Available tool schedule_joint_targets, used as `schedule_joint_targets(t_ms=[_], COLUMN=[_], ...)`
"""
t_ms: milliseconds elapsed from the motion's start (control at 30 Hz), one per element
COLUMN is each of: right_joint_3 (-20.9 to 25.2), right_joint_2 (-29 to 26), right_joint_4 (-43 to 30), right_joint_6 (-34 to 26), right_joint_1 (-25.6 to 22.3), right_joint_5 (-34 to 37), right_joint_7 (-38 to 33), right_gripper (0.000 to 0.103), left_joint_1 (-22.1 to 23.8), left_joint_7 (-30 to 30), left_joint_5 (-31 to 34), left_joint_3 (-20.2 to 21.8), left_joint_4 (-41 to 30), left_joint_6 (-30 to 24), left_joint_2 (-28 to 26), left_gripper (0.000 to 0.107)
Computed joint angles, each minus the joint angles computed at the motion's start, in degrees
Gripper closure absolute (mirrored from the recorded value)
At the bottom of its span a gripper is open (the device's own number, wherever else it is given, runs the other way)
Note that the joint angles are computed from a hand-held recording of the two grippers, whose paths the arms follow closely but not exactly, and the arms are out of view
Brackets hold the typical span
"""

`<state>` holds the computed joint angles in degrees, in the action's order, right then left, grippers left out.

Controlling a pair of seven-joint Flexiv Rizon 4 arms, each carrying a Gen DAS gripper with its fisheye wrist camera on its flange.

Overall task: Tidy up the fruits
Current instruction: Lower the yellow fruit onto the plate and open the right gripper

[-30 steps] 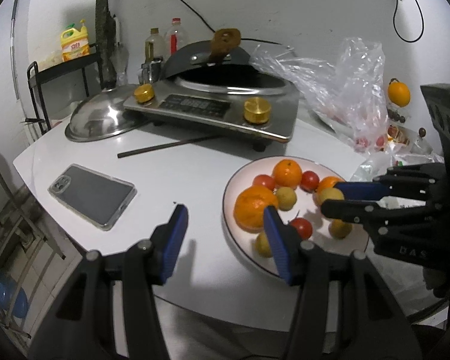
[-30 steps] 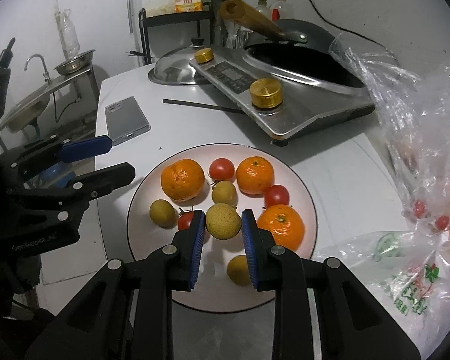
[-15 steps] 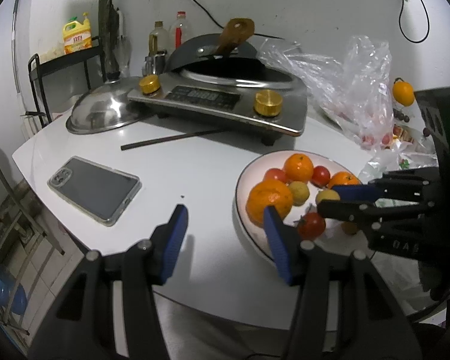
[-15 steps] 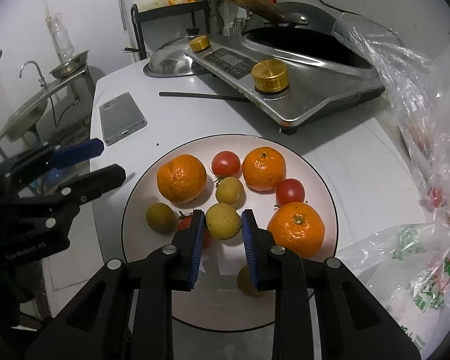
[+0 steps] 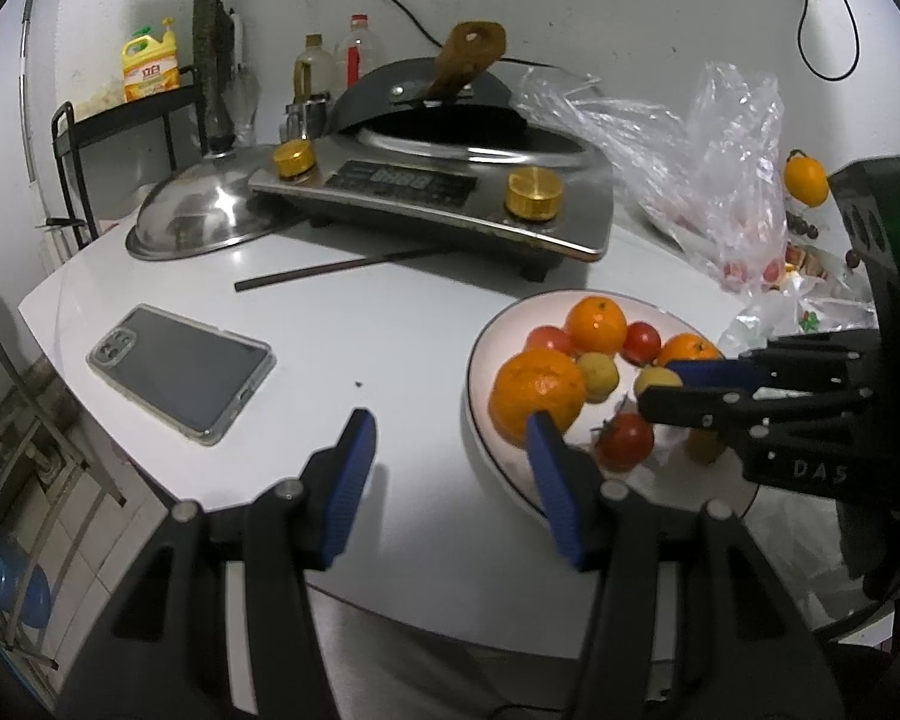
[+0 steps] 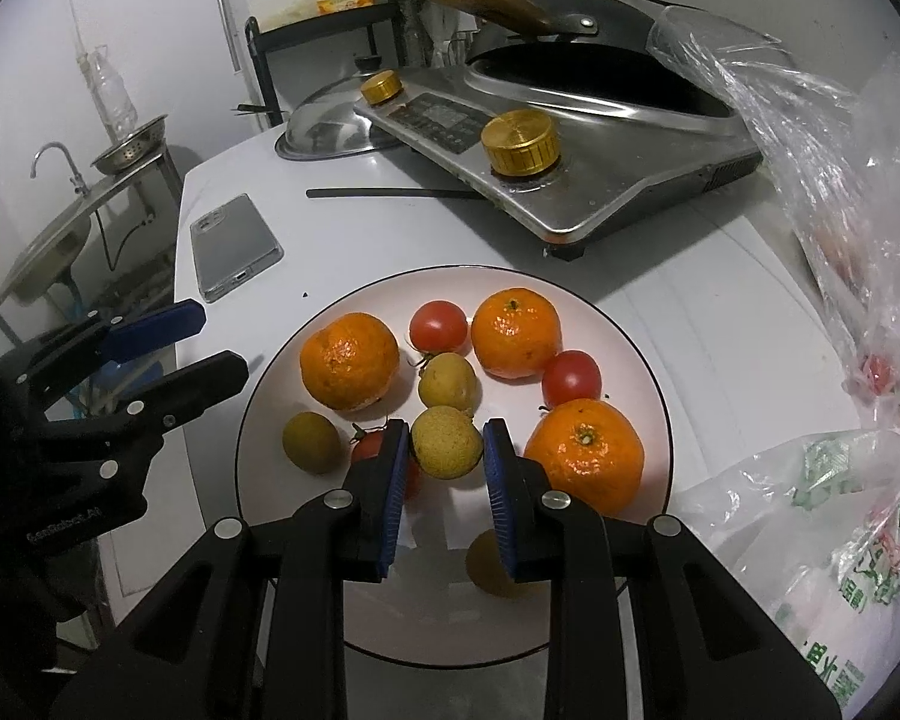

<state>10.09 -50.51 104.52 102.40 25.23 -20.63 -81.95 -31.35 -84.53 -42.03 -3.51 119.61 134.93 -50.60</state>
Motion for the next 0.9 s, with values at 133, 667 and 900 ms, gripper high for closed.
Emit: schedule_joint_targets(t_ms=[133, 667, 900], right_joint_3=[-0.5, -2.5, -3.5], right_joint_2=[0.2, 1.5, 2.9], right_joint_4=[0.3, 2.4, 4.4], right_joint_6=[0.3, 2.4, 4.4], right_joint_1=[0.4, 2.0, 2.6], right_joint_5=[0.5, 1.6, 2.6], right_joint_7=[0.2, -0.1, -0.6], right_gripper=[0.076, 0.076, 0.075], left_joint_1=[-0.3, -1.8, -2.9], left_joint_7=[0.1, 1.4, 2.4], left_joint_5=[-0.1, -2.0, -3.5], left_joint_3=[0.0, 0.0, -0.5], left_joint_4=[0.1, 0.0, 0.7], left_joint_6=[0.0, 0.8, 2.2], left_joint_2=[0.1, 0.5, 1.1], left_gripper=[0.053, 0.053, 0.053])
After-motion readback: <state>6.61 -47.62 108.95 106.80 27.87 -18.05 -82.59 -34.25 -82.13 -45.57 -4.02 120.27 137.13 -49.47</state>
